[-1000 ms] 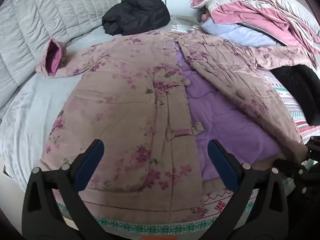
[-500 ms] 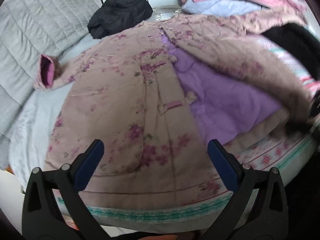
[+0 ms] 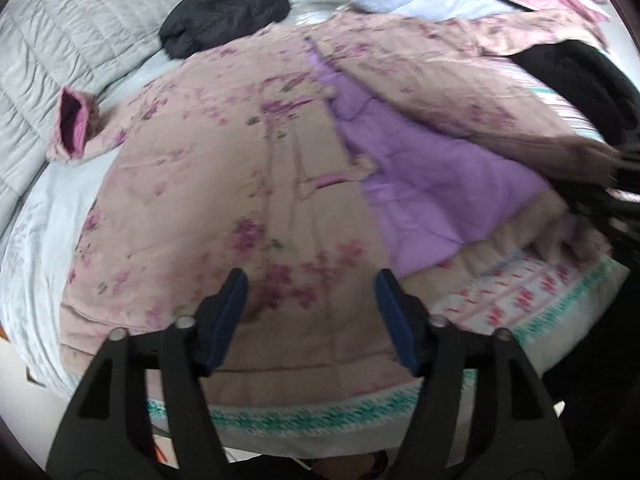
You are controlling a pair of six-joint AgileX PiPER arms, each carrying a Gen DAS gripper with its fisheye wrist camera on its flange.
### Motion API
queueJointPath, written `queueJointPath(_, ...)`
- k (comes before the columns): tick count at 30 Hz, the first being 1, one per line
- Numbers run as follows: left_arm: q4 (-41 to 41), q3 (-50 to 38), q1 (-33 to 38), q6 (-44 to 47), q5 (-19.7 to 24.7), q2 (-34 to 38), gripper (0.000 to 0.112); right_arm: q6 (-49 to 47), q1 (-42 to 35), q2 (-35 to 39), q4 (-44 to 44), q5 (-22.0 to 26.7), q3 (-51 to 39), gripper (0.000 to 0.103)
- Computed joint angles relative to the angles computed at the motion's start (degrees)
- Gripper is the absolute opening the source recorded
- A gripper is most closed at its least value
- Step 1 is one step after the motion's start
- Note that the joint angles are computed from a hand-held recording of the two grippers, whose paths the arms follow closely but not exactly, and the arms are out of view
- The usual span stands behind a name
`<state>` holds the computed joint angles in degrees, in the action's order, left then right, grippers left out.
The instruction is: Fold large clothes
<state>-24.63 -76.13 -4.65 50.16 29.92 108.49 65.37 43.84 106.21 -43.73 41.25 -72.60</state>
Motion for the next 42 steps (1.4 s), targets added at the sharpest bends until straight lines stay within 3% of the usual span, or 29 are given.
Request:
queueJointPath(2, -1.37, 2.62, -0.35, 1.40, -2.22, -1.29, 0.090, 3.11, 0.97, -0.41, -3.26, 1.20, -0.10, 0.009)
queueJointPath(7, 7.38, 7.21, -3.36, -4.12, -9.33, -1.29, 0.090, 4.72, 1.66, -4.38, -5.30, 6.85, -1.72, 0.005)
queueJointPath(8, 8.12, 7.90, -3.74, -4.03, -11.24, -1.18, 0.087, 4.38, 1.04, -5.02, -4.93, 7.28, -2.47, 0.005)
queueJointPath(9, 6.57, 7.79, -3.49, -1.66, -11.19, -1.37, 0.076, 3.80, 0.06, -5.48, -3.98, 7.22, -3.50, 0.005)
queueJointPath(10, 2.73, 6.75, -2.66, 2.12, -8.84, -1.31, 0.066, 2.93, -0.95, -5.96, -2.99, 7.40, -4.96, 0.005)
queueJointPath(11, -1.41, 4.62, -1.13, 5.24, -4.20, -0.93, 0.045, 1.83, -1.95, -6.20, -1.82, 7.80, -7.07, 0.005)
queueJointPath(12, -4.72, 3.07, 0.44, 6.88, -0.73, -0.87, 0.033, 1.83, -3.58, -6.64, -1.06, 6.22, -8.10, 0.005)
queueJointPath(14, -11.11, 0.57, 3.40, 10.89, 4.39, -1.12, 0.020, 1.91, -3.94, -7.37, -2.27, 8.34, -13.39, 0.005)
queueJointPath(19, -19.12, -2.95, 8.98, 14.86, 9.41, -2.47, 0.017, -2.82, -2.71, -3.86, -3.22, 10.39, -27.94, 0.005)
queueJointPath(21, -22.17, -7.74, 12.26, 13.56, 16.46, -0.40, 0.016, -5.82, -1.01, -1.68, -0.80, 9.78, -28.75, 0.005)
queueJointPath(24, -25.75, -11.65, 14.04, 12.84, 21.63, 0.79, 0.015, -10.90, -2.41, 1.07, 10.53, 3.34, -23.52, 0.005)
queueJointPath(26, -27.52, -12.19, 13.81, 13.28, 22.33, 0.15, 0.000, -6.95, -5.44, 0.10, 14.38, -3.62, -14.77, 0.005)
queueJointPath(29, -27.96, -17.13, 12.01, 8.77, 24.88, 0.98, 0.000, 2.33, -10.91, -5.71, 13.67, -14.03, -1.25, 0.005)
queueJointPath(31, -27.21, -19.60, 9.27, 7.05, 23.34, 1.04, 0.000, 9.79, -13.12, -11.12, 8.76, -18.10, 4.50, 0.005)
queueJointPath(32, -26.55, -20.54, 8.15, 6.25, 22.78, 1.28, 0.000, 13.66, -13.93, -13.95, 5.52, -18.98, 6.65, 0.005)
queueJointPath(35, -23.31, -24.22, 5.55, 1.21, 22.96, 3.51, 0.002, 21.76, -13.63, -19.42, -2.28, -14.15, 6.48, 0.005)
queueJointPath(37, -20.49, -25.24, 4.74, -1.61, 22.20, 5.11, 0.025, 20.58, -13.59, -19.55, -1.36, -11.91, 4.29, 0.005)
queueJointPath(38, -19.09, -27.24, 5.00, -4.72, 23.09, 6.77, 0.048, 19.74, -13.86, -19.39, -0.42, -11.76, 3.32, 0.005)
queueJointPath(39, -19.09, -29.15, 5.70, -7.28, 23.67, 8.40, 0.058, 18.21, -14.16, -18.22, 1.19, -11.64, 1.24, 0.005)
queueJointPath(42, -17.52, -35.25, 8.07, -13.45, 24.48, 12.38, 0.058, 16.93, -14.33, -15.83, 4.02, -13.20, -3.36, 0.005)
